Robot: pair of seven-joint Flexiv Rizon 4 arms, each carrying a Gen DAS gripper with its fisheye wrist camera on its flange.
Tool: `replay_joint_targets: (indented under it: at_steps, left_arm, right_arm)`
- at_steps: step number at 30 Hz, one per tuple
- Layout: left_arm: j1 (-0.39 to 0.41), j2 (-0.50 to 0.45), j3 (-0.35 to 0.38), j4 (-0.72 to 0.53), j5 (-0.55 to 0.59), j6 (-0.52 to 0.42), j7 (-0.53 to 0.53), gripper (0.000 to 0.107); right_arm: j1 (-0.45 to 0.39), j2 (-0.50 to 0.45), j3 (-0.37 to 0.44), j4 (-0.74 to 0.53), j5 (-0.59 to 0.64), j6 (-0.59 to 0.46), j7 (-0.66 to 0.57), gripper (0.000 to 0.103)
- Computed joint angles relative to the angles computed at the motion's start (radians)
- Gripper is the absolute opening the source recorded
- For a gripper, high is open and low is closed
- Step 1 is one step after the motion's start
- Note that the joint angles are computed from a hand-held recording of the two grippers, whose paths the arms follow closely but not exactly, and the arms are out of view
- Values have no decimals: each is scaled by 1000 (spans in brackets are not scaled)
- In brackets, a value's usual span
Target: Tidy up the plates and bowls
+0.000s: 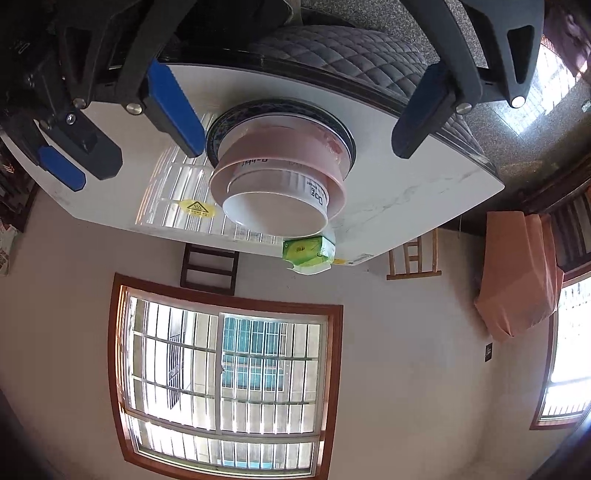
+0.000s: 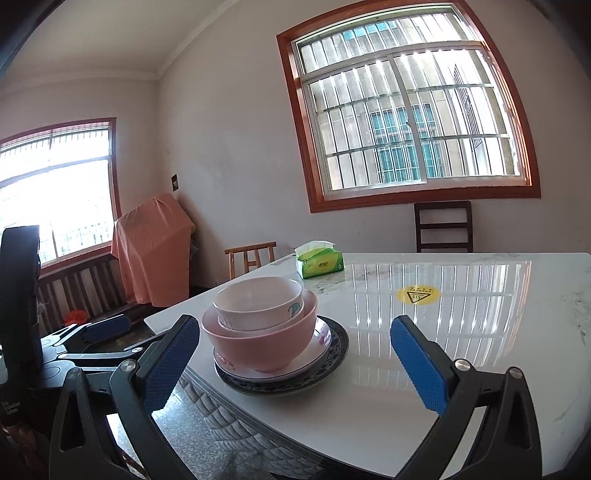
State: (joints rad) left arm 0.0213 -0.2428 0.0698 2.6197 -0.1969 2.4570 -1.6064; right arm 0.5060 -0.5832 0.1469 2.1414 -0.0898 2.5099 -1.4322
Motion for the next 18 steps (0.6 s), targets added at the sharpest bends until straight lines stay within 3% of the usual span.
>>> replay_joint_targets:
  at_steps: [13, 16, 18]
  left_arm:
    - [-55, -8, 2, 6, -119, -16, 47, 103]
    - [-39, -10, -3, 0, -95, -34, 30, 103]
    - [-89, -32, 2, 2, -189, 4, 58, 103]
  right_arm:
    - [-9, 1, 2, 6, -12, -8, 9, 103]
    - [-25, 0, 6, 10, -36, -26, 26, 103]
    - [-46, -2, 11, 11, -63, -47, 53, 103]
